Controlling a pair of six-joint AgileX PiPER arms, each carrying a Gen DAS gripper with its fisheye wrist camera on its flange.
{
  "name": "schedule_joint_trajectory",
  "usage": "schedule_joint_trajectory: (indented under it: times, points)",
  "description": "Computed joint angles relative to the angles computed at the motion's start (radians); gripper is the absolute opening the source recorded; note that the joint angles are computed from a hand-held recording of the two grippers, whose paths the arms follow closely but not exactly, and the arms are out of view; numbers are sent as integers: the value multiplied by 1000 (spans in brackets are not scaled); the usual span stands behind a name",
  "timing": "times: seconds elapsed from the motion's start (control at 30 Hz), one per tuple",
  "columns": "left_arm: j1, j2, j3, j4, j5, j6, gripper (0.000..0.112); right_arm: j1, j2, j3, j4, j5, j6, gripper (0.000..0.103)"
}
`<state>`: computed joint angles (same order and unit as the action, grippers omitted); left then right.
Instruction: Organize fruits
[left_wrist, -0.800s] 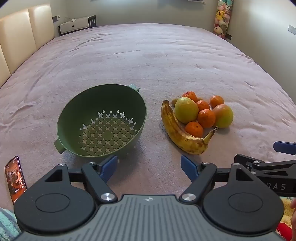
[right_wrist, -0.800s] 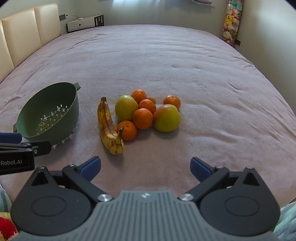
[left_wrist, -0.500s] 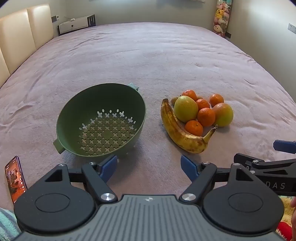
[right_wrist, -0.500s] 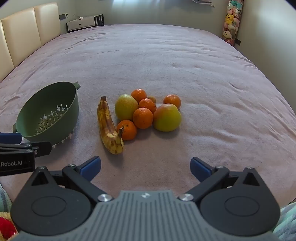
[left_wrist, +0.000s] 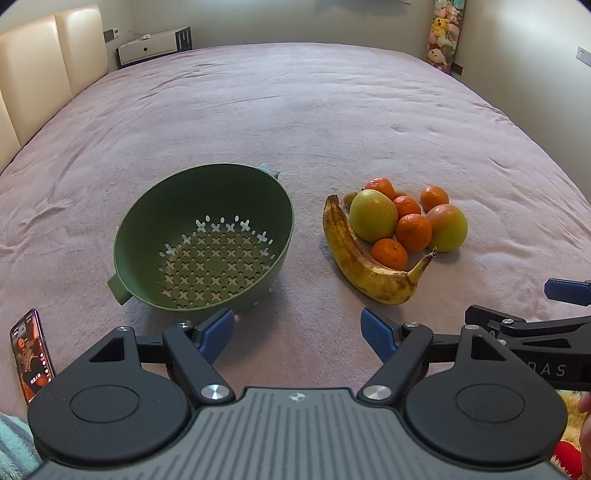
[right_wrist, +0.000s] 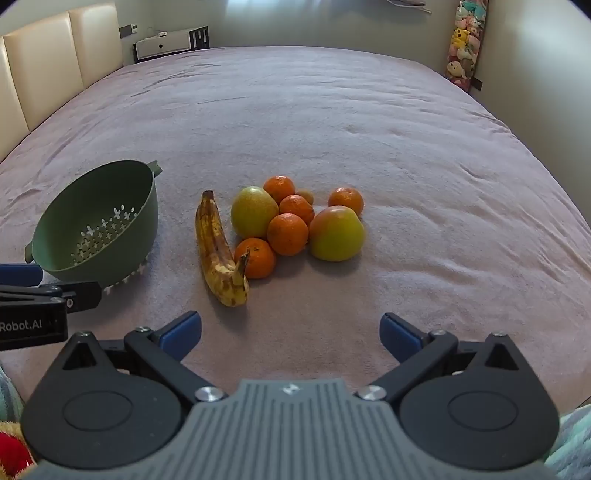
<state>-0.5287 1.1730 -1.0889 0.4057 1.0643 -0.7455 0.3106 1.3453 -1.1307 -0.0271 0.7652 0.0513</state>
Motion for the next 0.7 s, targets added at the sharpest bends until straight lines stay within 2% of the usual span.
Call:
schedule_joint_trajectory:
  times: [0.7]
  points:
    - [-12,9,-9,6,10,0,92,-8,8,-8,7,4,9,99]
